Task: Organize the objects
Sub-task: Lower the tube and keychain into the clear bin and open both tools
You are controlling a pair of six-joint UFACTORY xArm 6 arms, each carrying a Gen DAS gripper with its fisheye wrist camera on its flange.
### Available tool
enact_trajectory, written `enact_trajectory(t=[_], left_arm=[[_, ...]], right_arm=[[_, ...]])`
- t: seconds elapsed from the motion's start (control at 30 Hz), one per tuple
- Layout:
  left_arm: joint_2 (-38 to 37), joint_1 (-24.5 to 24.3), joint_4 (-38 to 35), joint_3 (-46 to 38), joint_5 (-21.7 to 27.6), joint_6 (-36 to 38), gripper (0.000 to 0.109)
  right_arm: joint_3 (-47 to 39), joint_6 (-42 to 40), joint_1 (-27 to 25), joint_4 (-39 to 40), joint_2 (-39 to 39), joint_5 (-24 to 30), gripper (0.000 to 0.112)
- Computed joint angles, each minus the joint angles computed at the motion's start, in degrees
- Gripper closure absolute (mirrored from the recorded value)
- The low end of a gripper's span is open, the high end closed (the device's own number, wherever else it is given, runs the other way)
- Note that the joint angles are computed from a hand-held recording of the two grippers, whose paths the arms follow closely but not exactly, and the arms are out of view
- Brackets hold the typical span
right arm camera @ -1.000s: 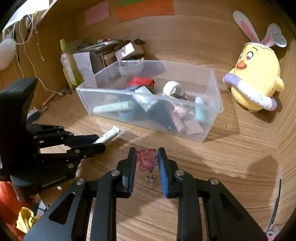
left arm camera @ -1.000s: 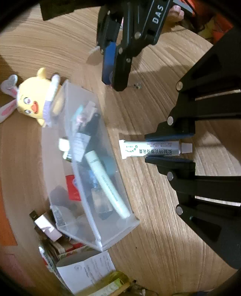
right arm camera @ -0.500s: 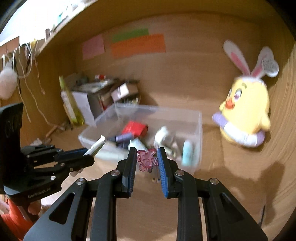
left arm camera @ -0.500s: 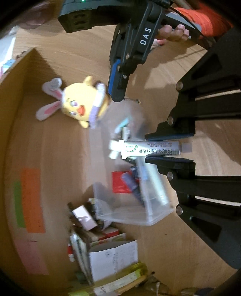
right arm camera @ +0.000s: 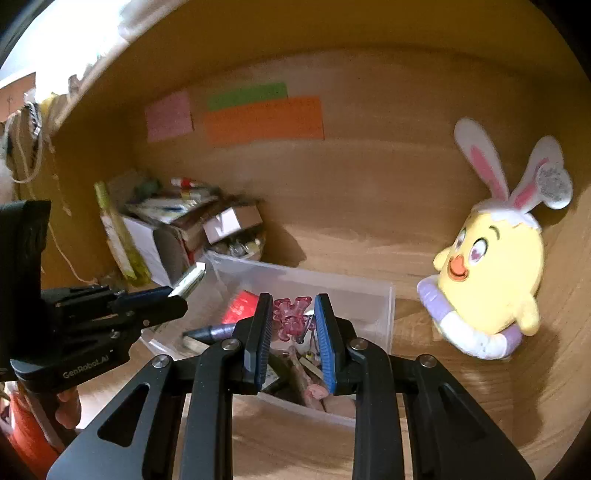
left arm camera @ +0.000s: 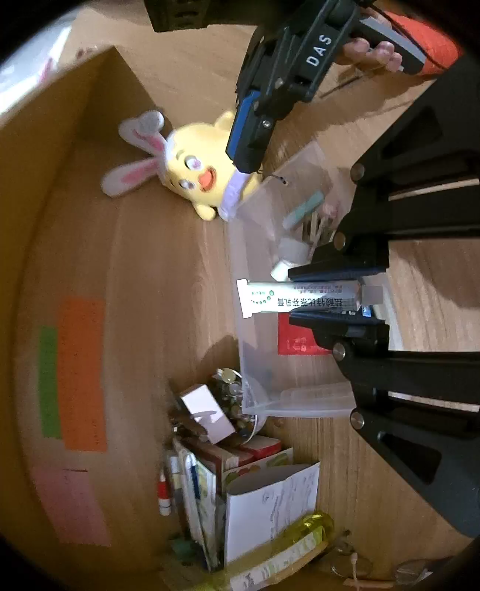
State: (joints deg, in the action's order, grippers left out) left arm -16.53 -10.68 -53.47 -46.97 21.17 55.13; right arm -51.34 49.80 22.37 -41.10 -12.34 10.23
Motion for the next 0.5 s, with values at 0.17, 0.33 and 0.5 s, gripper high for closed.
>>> enact_trajectory(t=[0.17,0.33,0.5], left_arm=[[5.0,-0.7,3.1,-1.9,-1.5,-2.9,0.093],[7.7,-0.7,3.8,-2.9,-1.2,-3.5,0.093],[9.2,-0.3,4.5,-3.8,0.0,-3.7,0.092]], right_arm=[[-2.3,-10.3,-0.2,12.1,6.0,0.8,0.091],[-3.1,-18.2,0.0,20.8,9.8,1.4,0.091],[-4.3,-21.7,0.4,23.7,11.7,2.8,0.091]])
